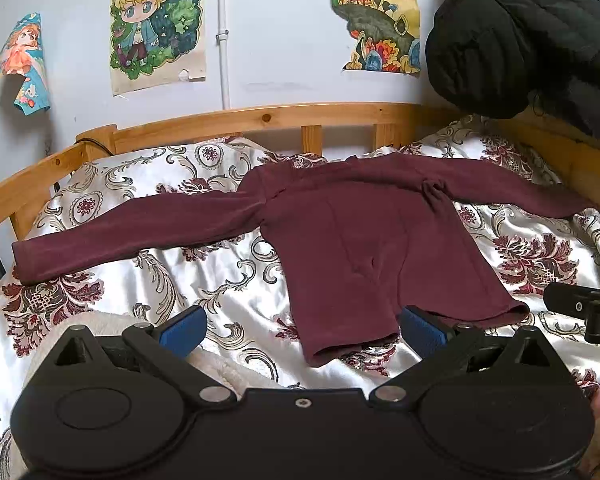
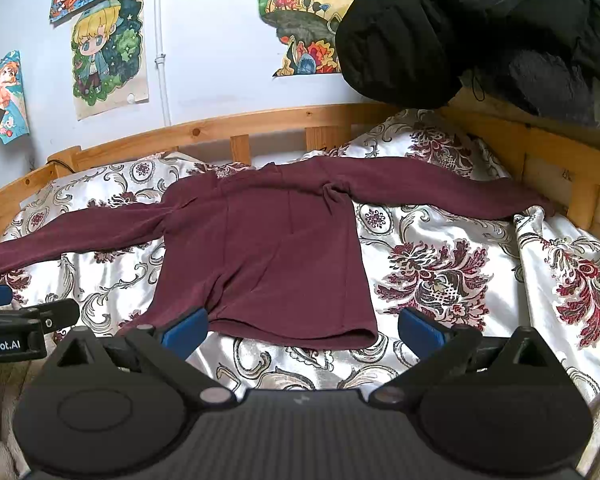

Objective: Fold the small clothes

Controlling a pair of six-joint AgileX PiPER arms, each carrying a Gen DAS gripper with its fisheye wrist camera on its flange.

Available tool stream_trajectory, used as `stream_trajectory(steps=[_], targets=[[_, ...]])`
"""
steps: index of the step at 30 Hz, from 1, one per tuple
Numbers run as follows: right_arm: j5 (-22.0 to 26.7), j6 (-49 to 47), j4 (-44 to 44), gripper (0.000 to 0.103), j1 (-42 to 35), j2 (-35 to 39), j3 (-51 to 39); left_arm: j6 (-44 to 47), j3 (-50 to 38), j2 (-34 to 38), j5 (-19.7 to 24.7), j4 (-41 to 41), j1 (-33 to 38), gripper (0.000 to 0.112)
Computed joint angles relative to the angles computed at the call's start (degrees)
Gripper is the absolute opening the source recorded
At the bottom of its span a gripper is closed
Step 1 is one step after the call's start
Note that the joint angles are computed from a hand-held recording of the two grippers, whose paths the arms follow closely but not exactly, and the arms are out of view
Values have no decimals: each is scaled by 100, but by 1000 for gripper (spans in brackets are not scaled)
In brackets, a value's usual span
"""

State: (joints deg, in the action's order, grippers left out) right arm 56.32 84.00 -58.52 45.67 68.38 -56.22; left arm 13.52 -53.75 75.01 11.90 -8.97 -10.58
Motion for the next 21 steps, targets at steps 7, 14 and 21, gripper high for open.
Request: stream_trajectory(steps=[7,14,21], targets=[[-6,10,-2,103,-1,1,11,-18,-24,9,30,23,-2,102],[-7,15,3,103,-1,1,15,-39,-33,11,42,49,-4,102],[0,17,10,103,6,5,9,-62,-40,14,54,77,-6,102]])
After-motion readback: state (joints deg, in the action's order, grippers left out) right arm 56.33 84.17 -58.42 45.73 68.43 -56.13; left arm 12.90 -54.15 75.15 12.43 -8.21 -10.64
